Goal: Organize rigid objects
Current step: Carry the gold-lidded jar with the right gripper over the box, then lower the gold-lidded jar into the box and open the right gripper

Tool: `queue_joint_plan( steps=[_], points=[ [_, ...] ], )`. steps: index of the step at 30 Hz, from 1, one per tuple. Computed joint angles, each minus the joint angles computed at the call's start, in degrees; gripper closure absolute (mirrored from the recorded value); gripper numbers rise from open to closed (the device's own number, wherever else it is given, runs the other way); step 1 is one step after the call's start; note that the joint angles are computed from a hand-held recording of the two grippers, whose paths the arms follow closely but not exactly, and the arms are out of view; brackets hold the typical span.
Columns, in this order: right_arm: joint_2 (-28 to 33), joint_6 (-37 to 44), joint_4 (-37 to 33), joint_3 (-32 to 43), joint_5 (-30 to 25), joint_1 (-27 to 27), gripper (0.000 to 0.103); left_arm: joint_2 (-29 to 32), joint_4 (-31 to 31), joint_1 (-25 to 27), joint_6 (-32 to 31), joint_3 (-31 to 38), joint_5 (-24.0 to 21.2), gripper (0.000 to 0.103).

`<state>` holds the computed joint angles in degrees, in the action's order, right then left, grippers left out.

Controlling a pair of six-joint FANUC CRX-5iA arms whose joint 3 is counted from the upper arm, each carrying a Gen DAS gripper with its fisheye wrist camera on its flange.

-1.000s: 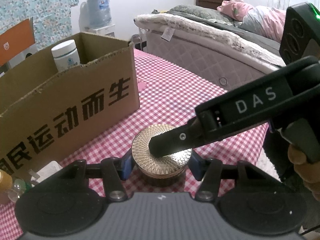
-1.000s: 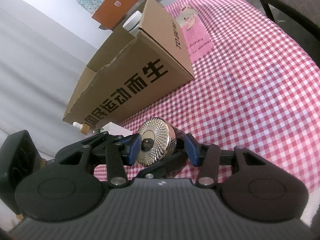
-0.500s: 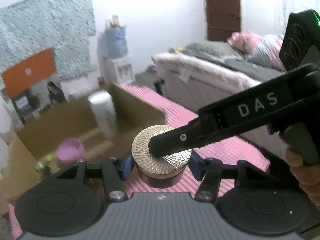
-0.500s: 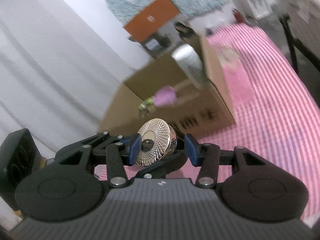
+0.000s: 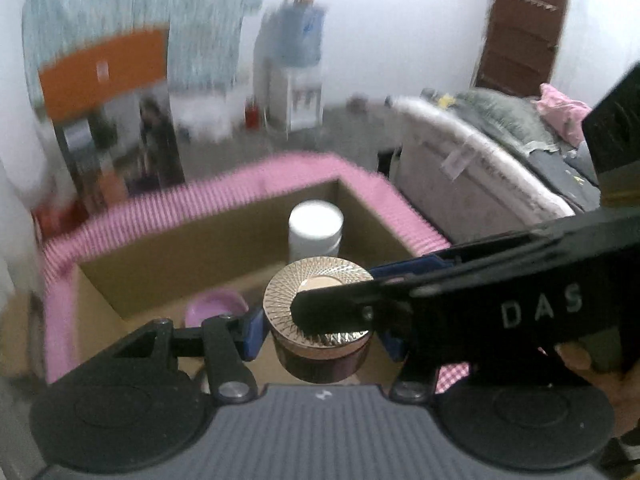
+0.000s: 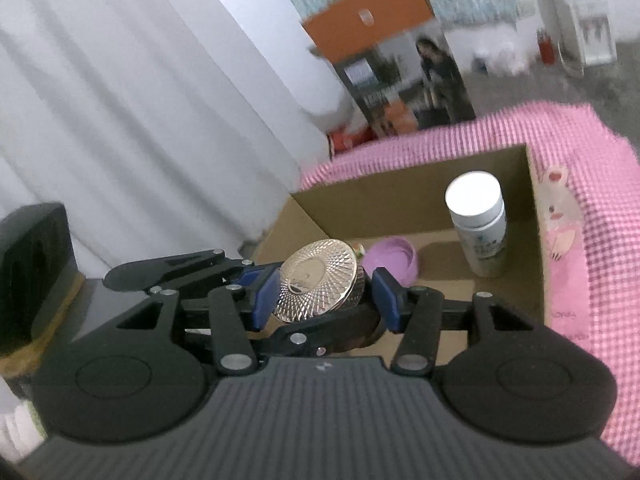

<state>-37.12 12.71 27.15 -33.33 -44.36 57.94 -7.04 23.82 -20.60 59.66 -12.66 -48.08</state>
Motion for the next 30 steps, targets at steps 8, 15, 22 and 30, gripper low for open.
queue_joint_plan(
  steps=[8,15,22,30],
  points=[
    [13.11,24.90,-28.38,11.62,-1.18,-16.61,0.053,12.67,-3.24,1.03,3.79,9.95,-9.16,0.046],
    [18.73,33.04,-37.25,15.60,-5.58,-21.99,0.053,18.01,-3.15,1.60,5.00,13.30,-13.64,0.046],
    [21.05,34.56,-36.54,16.60,-6.95,-21.99,0.053,20.09,-3.77,1.90,6.03,14.47,-15.80,0.045],
    [20.81,34.27,-35.09,15.99,-5.31,-21.56,0.052,19.14,-2.60,2.55,5.68,13.54,-15.25,0.032]
  ],
)
